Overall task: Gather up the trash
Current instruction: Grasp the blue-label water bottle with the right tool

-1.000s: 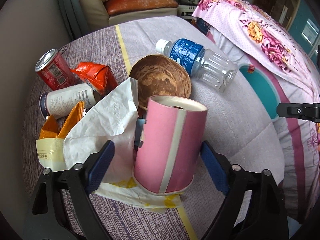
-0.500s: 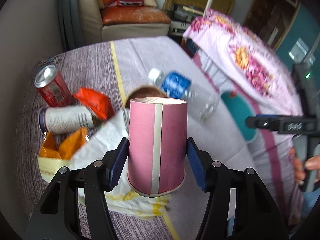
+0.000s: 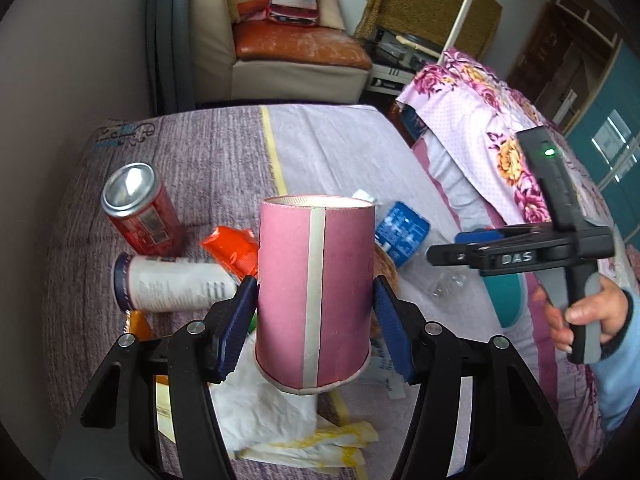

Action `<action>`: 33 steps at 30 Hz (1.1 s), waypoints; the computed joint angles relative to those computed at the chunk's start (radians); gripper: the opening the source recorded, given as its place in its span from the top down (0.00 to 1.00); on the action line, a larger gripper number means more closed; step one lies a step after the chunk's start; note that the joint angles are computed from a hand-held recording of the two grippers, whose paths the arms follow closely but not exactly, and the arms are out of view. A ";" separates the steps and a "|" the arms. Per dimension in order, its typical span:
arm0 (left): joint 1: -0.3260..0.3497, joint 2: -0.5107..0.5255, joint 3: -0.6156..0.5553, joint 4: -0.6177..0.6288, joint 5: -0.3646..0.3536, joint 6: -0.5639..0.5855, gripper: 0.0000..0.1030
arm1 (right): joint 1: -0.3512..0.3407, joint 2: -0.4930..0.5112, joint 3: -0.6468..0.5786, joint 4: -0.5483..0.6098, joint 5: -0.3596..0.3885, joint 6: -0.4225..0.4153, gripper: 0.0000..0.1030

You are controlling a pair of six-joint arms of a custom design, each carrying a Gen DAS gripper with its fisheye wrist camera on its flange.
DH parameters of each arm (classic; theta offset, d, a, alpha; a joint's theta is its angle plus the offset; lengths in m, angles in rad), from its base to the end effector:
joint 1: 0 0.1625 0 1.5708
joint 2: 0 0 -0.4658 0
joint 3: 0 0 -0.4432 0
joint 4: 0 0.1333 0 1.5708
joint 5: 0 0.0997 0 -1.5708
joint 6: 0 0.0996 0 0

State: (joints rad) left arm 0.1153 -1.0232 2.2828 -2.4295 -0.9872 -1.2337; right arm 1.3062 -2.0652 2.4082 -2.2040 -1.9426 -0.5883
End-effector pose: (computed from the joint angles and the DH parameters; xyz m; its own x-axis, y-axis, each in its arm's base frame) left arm -0.4130 -0.2373 0.0228 -0.8242 0.1824 -0.5361 0.4135 0.8407 -0.3497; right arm 0.0105 -0.3328 0.3631 -0.8645 -0.2271 0.4484 -0.2755 0.9603 -0.0449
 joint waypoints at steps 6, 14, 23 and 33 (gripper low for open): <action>0.035 0.010 -0.006 -0.022 -0.002 0.031 0.42 | -0.004 0.107 -0.019 -0.021 0.002 -0.019 0.29; 0.053 0.055 -0.039 -0.048 -0.022 0.070 0.42 | -0.146 0.009 -0.010 0.058 0.149 -0.061 0.36; 0.047 0.147 -0.113 -0.087 -0.057 0.138 0.42 | -0.355 -0.164 -0.001 0.200 0.299 -0.126 0.38; 0.036 0.117 -0.069 -0.074 -0.058 0.065 0.42 | -0.260 -0.155 0.035 0.198 0.119 -0.121 0.29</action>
